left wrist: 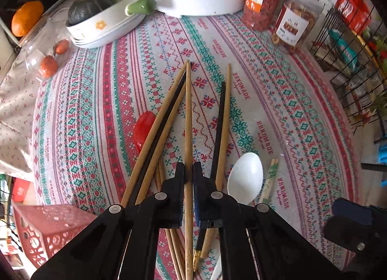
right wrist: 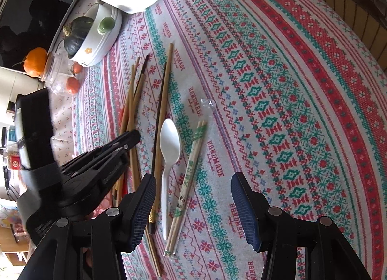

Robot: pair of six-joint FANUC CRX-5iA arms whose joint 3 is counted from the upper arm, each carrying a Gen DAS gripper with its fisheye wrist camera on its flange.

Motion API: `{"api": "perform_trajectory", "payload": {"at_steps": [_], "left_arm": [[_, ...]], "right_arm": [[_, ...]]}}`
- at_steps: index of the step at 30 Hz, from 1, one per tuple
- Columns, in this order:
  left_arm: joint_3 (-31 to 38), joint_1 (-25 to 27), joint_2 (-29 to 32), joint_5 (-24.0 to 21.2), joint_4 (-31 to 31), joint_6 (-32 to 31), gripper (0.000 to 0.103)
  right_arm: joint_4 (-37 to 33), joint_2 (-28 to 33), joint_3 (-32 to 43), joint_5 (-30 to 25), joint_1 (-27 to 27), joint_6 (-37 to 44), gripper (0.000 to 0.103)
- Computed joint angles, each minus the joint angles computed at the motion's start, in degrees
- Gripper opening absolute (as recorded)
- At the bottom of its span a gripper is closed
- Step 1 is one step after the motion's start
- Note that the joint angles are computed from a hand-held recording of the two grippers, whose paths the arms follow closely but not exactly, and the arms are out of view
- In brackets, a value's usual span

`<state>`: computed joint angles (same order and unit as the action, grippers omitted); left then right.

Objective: Organize utensils
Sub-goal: 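Grasp a wooden chopstick with the left tool while the right tool grasps the white plastic spoon, then lower the chopstick into the pink basket with the left tool while the right tool drops the spoon in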

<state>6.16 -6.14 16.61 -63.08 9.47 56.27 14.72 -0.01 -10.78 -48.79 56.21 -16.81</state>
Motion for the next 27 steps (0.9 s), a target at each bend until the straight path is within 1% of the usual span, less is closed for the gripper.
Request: {"api": "perform_trajectory", "payload": {"at_steps": [2,4,6,8,10,11,13,15,17,19,20,22,23,25,27], "left_arm": [[-6.67,2.38,-5.58,5.11,5.24,-4.35,0.007],[-13.38,5.28,-11.17,8.25,13.20,-11.53,0.007],[-17.71,8.42,-15.25,9.02,20.39,-16.50,0.007],[-20.21,11.79,-18.01,6.91,26.52,-20.18,0.007],[-20.17,14.65,-18.87,4.02,30.71,-21.75,0.007],[-20.40,15.97,-19.36,3.14,33.01,-22.73,0.007],[-21.56,19.23,-21.22,1.20,37.72,-25.39,0.007],[-22.57,22.44,-22.79,-0.67,41.30,-28.46,0.007],[-23.47,25.42,-23.78,-1.37,43.68,-30.79,0.007],[-24.01,27.57,-23.94,-0.96,45.42,-32.29,0.007],[-24.48,28.13,-23.86,0.14,46.44,-33.29,0.007],[-24.55,29.00,-22.78,1.20,48.07,-33.11,0.007],[-24.29,29.34,-21.92,1.12,48.65,-32.76,0.007],[-24.56,29.55,-20.92,2.03,50.60,-33.76,0.007],[-25.64,29.50,-20.50,3.54,54.07,-35.75,0.007]], "right_arm": [[-1.03,0.95,0.73,0.49,-0.29,1.74,0.057],[-2.67,1.96,1.36,2.34,-0.83,4.27,0.053],[-5.01,3.02,1.97,4.43,-1.47,6.74,0.049],[-6.14,4.30,2.68,5.68,-1.83,8.03,0.045],[-6.53,5.75,3.71,6.18,-2.15,9.30,0.041],[-6.49,6.48,4.25,6.38,-2.22,9.81,0.038],[-6.82,8.13,5.84,6.22,-2.45,11.37,0.036],[-7.60,10.22,8.27,4.44,-2.81,13.48,0.034],[-8.07,11.93,10.01,2.65,-2.97,14.25,0.034],[-9.06,13.79,12.11,0.61,-3.37,15.35,0.033],[-9.08,14.65,12.94,-0.50,-3.62,15.69,0.030],[-7.78,15.11,12.95,-0.60,-3.54,14.44,0.023],[-8.38,15.44,13.48,-0.73,-3.65,15.05,0.013],[-8.51,15.34,13.43,0.82,-3.47,14.46,0.009],[-2.73,14.01,11.55,2.18,-1.82,10.25,0.009]]}}
